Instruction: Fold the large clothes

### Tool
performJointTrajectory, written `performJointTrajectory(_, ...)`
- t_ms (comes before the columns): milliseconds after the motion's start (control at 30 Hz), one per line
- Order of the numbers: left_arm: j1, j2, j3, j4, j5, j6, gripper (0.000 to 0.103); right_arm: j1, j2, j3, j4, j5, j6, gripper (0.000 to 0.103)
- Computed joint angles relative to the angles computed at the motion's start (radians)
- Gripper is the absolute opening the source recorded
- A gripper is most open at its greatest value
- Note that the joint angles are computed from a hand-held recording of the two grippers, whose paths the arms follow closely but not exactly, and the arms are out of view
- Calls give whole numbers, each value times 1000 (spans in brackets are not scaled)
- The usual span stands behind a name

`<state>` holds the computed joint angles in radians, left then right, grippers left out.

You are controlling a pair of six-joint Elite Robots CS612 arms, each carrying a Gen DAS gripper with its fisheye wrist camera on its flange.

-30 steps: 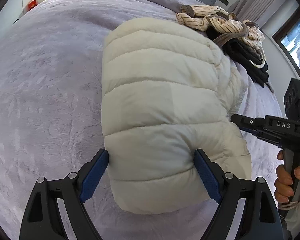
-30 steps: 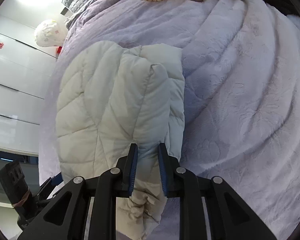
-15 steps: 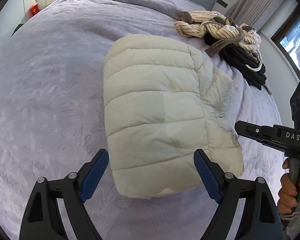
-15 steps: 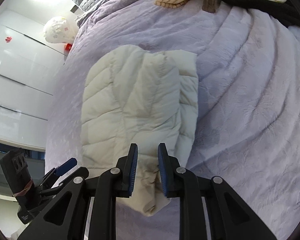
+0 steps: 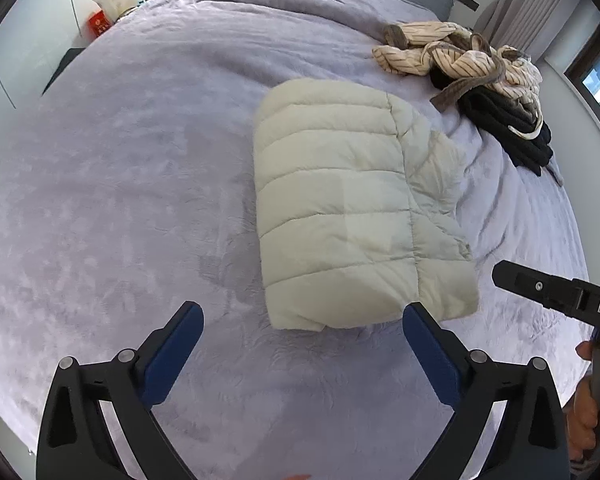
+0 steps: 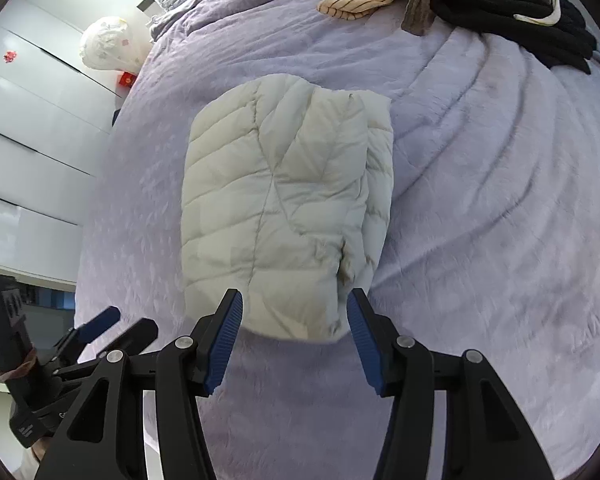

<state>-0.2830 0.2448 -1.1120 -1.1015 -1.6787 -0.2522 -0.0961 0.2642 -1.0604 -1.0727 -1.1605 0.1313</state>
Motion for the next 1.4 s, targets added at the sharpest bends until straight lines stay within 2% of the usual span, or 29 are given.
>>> performJointTrajectory(133, 2, -9, -15, 26, -5, -12, 102, 4, -5, -27, 18, -12, 7, 66)
performJointTrajectory(200, 1, -11, -26, 37, 3, -11, 102, 7, -9, -37, 24, -22, 7, 73)
performJointTrajectory(233, -1, -14, -31, 43, 12, -9, 102, 9, -12, -40, 27, -33, 4, 80)
performJointTrajectory(367, -6, -23, -42, 55, 39, 8, 102, 26, -25, -55, 34, -105, -26, 84)
performJointTrajectory(467, -11, -26, -63, 52, 65, 21, 102, 36, -32, -66, 37, -140, -51, 103)
performJointTrajectory(600, -18, -31, -84, 59, 113, 21, 102, 48, -27, -103, 3, -209, -49, 103)
performJointTrajectory(767, -14, -45, -94, 71, 120, -9, 102, 56, -39, -120, 21, -275, -29, 103)
performJointTrajectory(1067, -24, -63, -124, 72, 172, -28, 102, 66, -49, -152, 46, -322, -26, 103)
performJointTrajectory(1400, -25, -66, -148, 95, 156, -28, 102, 66, -47, -176, 57, -326, -16, 103)
